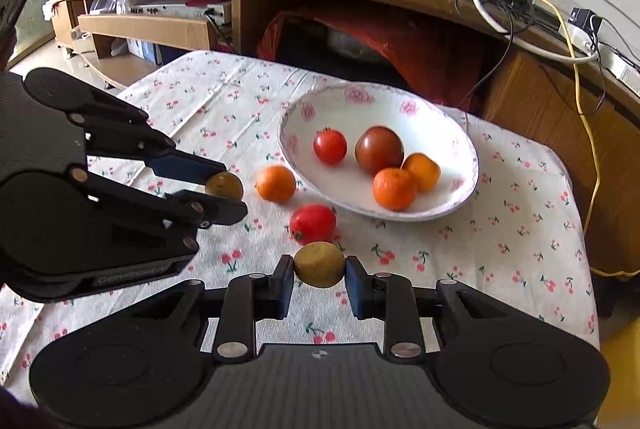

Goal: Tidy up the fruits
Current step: 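Lift both held small fruits off the table toward the bowl, then lower both small fruits into the white bowl and open both grippers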

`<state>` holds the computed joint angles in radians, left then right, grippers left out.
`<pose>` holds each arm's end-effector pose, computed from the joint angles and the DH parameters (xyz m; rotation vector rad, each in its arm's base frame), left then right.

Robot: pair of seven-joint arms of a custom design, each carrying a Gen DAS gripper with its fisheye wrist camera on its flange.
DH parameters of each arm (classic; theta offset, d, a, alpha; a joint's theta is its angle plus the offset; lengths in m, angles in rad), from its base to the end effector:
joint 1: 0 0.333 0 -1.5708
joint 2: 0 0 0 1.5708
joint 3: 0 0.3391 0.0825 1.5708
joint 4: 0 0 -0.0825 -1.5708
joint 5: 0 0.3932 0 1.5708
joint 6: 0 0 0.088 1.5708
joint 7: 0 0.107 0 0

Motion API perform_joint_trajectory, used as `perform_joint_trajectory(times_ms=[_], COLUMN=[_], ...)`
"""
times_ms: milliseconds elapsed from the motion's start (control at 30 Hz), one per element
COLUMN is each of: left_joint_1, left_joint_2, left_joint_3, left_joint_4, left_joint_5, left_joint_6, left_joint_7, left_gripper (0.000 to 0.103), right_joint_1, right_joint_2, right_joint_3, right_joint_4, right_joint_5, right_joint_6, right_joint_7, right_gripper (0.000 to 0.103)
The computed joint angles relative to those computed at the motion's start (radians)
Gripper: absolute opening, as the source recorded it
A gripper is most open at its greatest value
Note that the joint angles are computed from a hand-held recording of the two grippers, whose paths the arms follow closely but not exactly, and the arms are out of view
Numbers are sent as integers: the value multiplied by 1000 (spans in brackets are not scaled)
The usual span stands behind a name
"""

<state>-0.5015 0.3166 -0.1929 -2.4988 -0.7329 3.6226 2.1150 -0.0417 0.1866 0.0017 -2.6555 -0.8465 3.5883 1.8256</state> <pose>0.4351 -0.2508 0.2604 -1.3952 2.1477 -0.7399 0.4390 0.0766 0.2683 -2.2403 1.1759 -0.4962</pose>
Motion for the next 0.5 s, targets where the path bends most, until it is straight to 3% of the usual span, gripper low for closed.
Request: perform_joint_trajectory(times_ms=[500], left_joint_1=[13], left_joint_2=[5], left_joint_3=[-8], left_joint_4=[17], left_joint_5=[20], left_joint_6=[34], left_joint_7=[-20], left_gripper=[33], right_joint_1=[39], right_joint_2=[-12], right_joint_3=[-14], right_joint_4=[-18], right_joint_5=[121], right_joint_6=[48], right_joint_7=[-60], right_gripper=[23])
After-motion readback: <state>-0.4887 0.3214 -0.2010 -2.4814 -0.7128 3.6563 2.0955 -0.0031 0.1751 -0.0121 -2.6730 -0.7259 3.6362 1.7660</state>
